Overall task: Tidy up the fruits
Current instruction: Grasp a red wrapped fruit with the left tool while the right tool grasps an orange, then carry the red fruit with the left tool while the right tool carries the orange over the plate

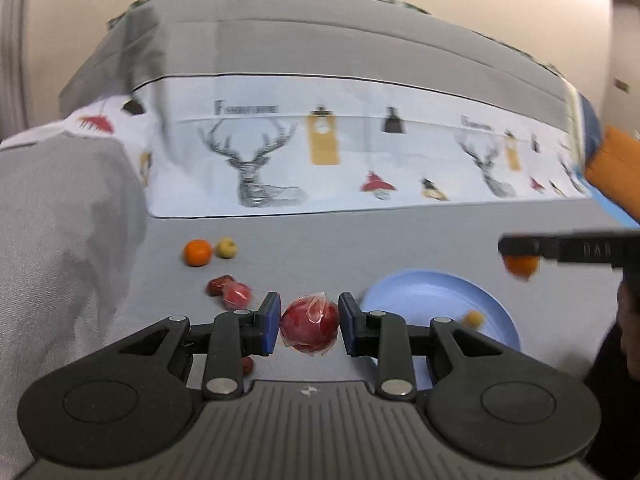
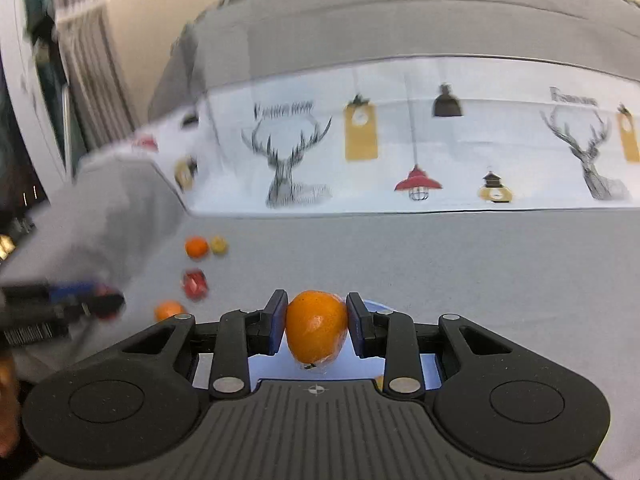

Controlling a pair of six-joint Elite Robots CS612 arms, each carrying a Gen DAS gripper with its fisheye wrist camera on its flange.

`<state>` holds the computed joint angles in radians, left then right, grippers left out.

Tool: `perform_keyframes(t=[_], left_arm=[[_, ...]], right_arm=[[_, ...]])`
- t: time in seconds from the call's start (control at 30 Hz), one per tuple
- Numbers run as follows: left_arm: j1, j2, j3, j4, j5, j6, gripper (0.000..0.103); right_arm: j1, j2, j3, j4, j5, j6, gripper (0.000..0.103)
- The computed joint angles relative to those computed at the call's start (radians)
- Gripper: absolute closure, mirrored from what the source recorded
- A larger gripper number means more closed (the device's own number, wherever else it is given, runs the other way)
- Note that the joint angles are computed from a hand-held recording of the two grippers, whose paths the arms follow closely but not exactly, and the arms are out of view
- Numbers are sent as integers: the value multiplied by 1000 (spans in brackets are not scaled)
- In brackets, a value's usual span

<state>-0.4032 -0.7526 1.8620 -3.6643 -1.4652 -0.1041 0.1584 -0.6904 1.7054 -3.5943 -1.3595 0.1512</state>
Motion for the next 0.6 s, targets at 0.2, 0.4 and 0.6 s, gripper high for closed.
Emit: perform_keyframes(t=[0.2,0.4,0.6], left_arm=[[-19,-23,53,-27,13,24,68],[-30,-41,79,-4,13,37,68],[-43,-42,72,50,16,93,68]], right_arm=[[-11,-31,79,-60,-21,25,70],[-20,-58,120,-55,-14,-4,70],[-25,-71,146,-25,-45,-64,70]])
